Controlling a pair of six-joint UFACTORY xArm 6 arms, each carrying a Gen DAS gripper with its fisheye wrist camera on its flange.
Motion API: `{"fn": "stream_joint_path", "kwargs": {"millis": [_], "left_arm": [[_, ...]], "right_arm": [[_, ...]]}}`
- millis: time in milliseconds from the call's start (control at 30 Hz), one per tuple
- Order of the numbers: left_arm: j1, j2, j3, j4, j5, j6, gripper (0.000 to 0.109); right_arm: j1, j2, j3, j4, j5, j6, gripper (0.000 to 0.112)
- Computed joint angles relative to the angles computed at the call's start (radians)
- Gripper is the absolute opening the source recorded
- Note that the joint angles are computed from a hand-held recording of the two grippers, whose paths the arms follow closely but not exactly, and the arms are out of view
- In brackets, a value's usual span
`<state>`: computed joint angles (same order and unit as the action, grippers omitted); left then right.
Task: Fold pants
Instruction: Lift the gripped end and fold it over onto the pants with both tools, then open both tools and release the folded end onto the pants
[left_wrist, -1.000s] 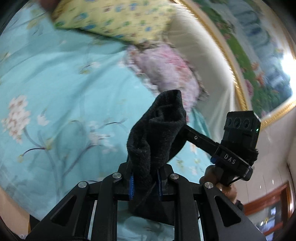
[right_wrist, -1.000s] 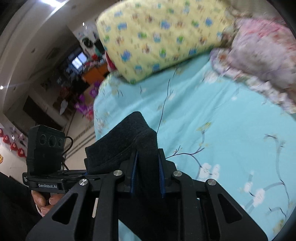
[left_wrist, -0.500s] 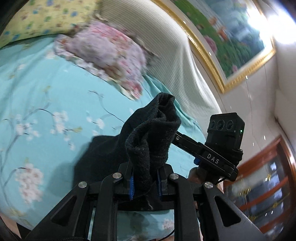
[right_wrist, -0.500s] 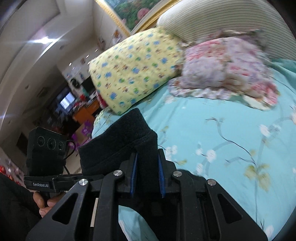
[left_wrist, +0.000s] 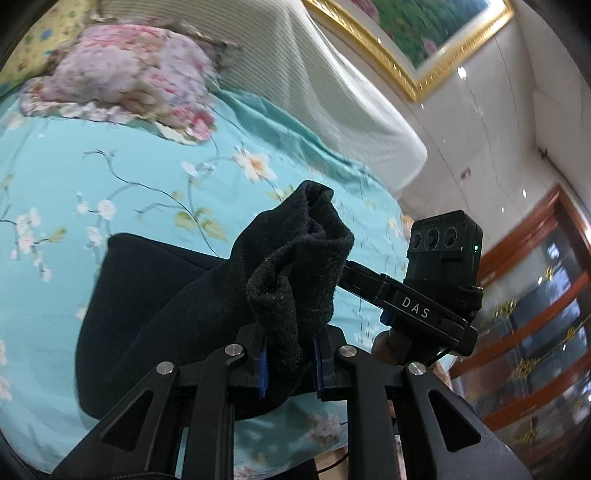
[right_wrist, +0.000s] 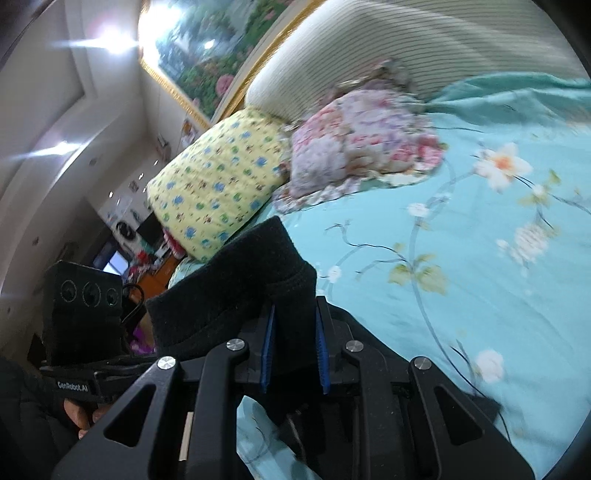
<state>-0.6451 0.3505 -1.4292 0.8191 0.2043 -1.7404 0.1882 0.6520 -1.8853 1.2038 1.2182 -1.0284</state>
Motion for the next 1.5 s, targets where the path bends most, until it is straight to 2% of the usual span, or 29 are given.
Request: {"fn": "stream_joint_path", "kwargs": {"millis": [200,400,633,733,800,867,900,967,1000,1100,1200,1267,1333,1500], "left_arm": [[-0.042,0.127,-0.141,-0.185,0.055,0.223,0.017],[-0.055,0.211,-0.235,-0.268,0.128,0.337,0.017],[-0.051,0.253,-0.263,-0.341,0.096,0.435,0.019],[-0.052,0.274,-0.273,-0.395,0.07,0.505,0.026],[-0.053,0.285,-0.276,-0.432,0.053,0.549,0.03],[-0.056,0.29,-0.279,-0.461,0.047,0.585,0.041],[-0.057,0.289,-0.271,-0.493,0.022,0.621,0.046],[-0.059,0.286,-0.252,-0.553,-0.027,0.68,0.065],[-0.061,0.285,-0.249,-0.565,-0.035,0.698,0.067],[-0.066,0.281,-0.245,-0.596,-0.04,0.745,0.068],[-0.067,0.265,-0.214,-0.629,-0.064,0.768,0.068],[-0.066,0.249,-0.187,-0.638,-0.081,0.764,0.069],[-0.058,0.228,-0.158,-0.581,-0.094,0.704,0.07],[-0.027,0.161,-0.092,-0.319,-0.095,0.444,0.072]], "right_arm": [[-0.052,-0.005,0.06,0.021,-0.013,-0.017,0.021],[-0.073,0.016,0.081,0.019,-0.033,-0.009,0.021],[-0.081,0.03,0.089,0.015,-0.049,-0.001,0.022],[-0.084,0.022,0.102,-0.004,-0.068,0.015,0.027],[-0.081,0.009,0.118,-0.041,-0.117,0.045,0.027],[-0.082,-0.003,0.134,-0.062,-0.154,0.073,0.032],[-0.083,-0.019,0.155,-0.065,-0.183,0.075,0.039],[-0.082,-0.058,0.205,-0.068,-0.247,0.073,0.054],[-0.082,-0.073,0.222,-0.073,-0.269,0.077,0.063],[-0.088,-0.119,0.279,-0.063,-0.324,0.079,0.068],[-0.102,-0.153,0.321,-0.039,-0.345,0.086,0.069],[-0.111,-0.177,0.35,-0.008,-0.34,0.073,0.075],[-0.112,-0.203,0.379,0.014,-0.349,0.055,0.082],[-0.09,-0.266,0.442,0.017,-0.385,0.027,0.085]]}}
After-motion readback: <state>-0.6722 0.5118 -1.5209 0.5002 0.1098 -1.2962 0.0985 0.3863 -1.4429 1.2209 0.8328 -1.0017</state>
